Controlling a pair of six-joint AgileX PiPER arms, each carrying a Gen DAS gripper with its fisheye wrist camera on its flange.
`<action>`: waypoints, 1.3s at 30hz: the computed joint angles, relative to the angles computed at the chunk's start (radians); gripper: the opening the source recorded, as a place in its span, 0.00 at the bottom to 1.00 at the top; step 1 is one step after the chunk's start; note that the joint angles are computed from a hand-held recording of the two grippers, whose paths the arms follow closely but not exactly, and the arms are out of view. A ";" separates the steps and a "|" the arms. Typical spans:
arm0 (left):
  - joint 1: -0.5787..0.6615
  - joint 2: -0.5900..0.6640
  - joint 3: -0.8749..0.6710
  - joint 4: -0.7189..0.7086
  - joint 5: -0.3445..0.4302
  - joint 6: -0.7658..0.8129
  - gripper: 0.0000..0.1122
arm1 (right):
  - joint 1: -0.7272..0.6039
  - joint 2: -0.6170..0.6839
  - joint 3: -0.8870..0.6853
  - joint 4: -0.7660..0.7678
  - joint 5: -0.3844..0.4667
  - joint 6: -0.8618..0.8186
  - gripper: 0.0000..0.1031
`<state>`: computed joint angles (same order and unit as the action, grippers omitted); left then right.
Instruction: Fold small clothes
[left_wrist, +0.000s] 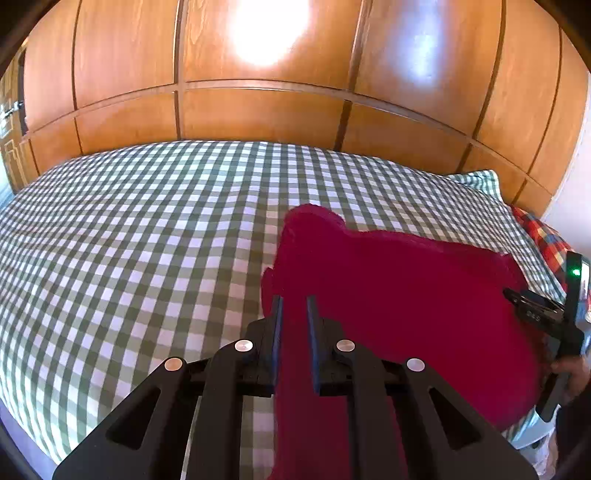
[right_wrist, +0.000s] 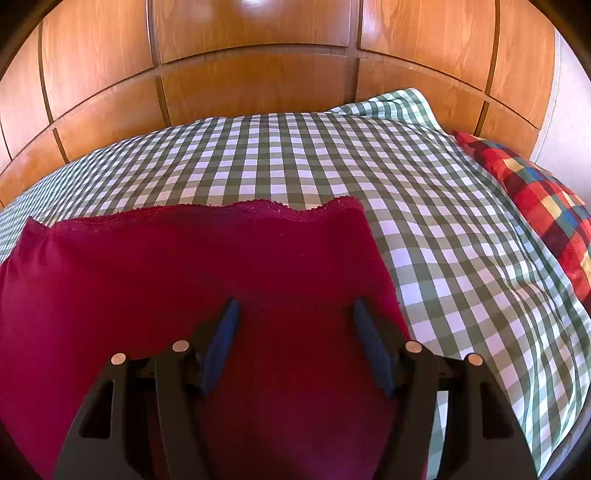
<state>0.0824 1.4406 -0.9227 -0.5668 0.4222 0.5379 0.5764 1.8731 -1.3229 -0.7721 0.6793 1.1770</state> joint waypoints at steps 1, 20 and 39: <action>0.002 -0.009 0.008 -0.005 0.003 0.006 0.09 | -0.001 0.000 -0.001 0.002 -0.001 -0.003 0.62; -0.042 -0.088 0.077 0.031 0.006 -0.030 0.26 | -0.003 -0.046 -0.008 0.125 0.060 -0.099 0.75; 0.052 0.087 -0.081 -0.012 0.055 0.025 0.49 | -0.101 -0.106 -0.040 0.199 0.059 -0.148 0.58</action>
